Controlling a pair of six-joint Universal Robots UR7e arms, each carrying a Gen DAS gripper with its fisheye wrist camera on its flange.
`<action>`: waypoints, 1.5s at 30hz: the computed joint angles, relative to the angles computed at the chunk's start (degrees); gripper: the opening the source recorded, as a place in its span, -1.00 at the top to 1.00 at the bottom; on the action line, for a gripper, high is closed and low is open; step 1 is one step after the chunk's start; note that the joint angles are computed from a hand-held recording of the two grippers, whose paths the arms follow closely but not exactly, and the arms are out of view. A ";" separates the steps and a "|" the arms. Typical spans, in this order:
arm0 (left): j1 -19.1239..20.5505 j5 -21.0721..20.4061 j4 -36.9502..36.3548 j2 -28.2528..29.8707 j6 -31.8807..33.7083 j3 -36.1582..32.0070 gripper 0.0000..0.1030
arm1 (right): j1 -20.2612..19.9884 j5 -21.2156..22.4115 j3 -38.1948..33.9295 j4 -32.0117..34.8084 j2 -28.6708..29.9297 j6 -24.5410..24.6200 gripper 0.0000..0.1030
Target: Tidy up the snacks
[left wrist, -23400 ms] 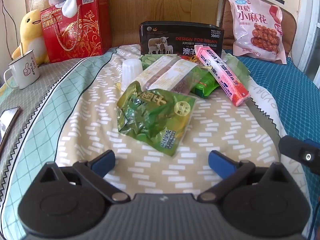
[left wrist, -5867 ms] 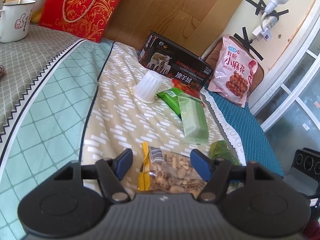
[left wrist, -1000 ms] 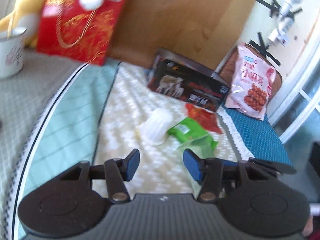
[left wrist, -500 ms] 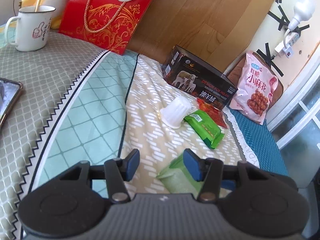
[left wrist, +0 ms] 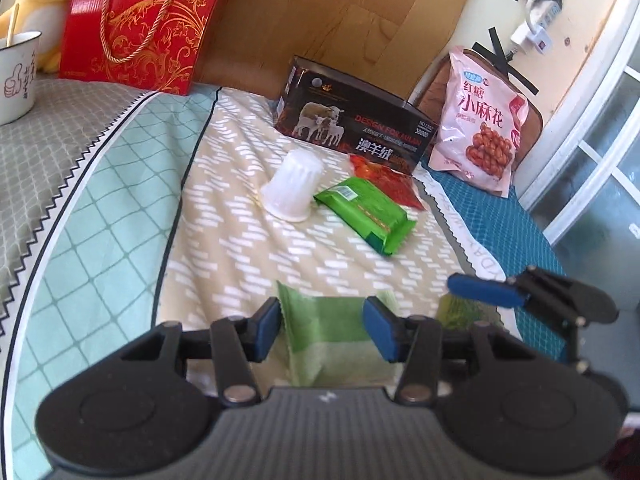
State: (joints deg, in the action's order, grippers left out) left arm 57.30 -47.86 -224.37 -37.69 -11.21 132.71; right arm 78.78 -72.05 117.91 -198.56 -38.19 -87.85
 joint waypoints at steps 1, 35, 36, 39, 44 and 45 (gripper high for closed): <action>-0.09 -0.11 -0.42 -0.08 -0.41 0.36 0.11 | -0.27 0.54 0.06 1.75 -0.87 0.86 -0.40; -3.03 -3.71 -0.58 -1.65 13.40 -9.79 0.30 | 1.25 8.27 -3.93 0.82 -1.50 6.15 0.48; -2.89 -3.82 -0.04 -1.68 14.13 -10.81 0.30 | 1.43 8.59 -4.46 0.39 -1.31 6.48 0.48; -2.00 -4.66 2.04 -1.82 16.21 -14.19 0.30 | 2.34 9.38 -7.05 -0.01 -0.44 7.71 0.48; 0.53 -6.47 7.01 -1.40 19.81 -21.70 0.30 | 4.32 9.49 -13.21 -0.04 2.16 9.00 0.48; 1.21 -6.79 8.31 -1.12 20.44 -23.57 0.30 | 4.78 9.24 -14.78 0.17 2.88 9.49 0.48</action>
State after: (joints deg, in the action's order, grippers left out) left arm 58.51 -54.65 -216.06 -38.80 9.22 109.14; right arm 83.56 -62.81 103.12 -198.39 -35.32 -78.36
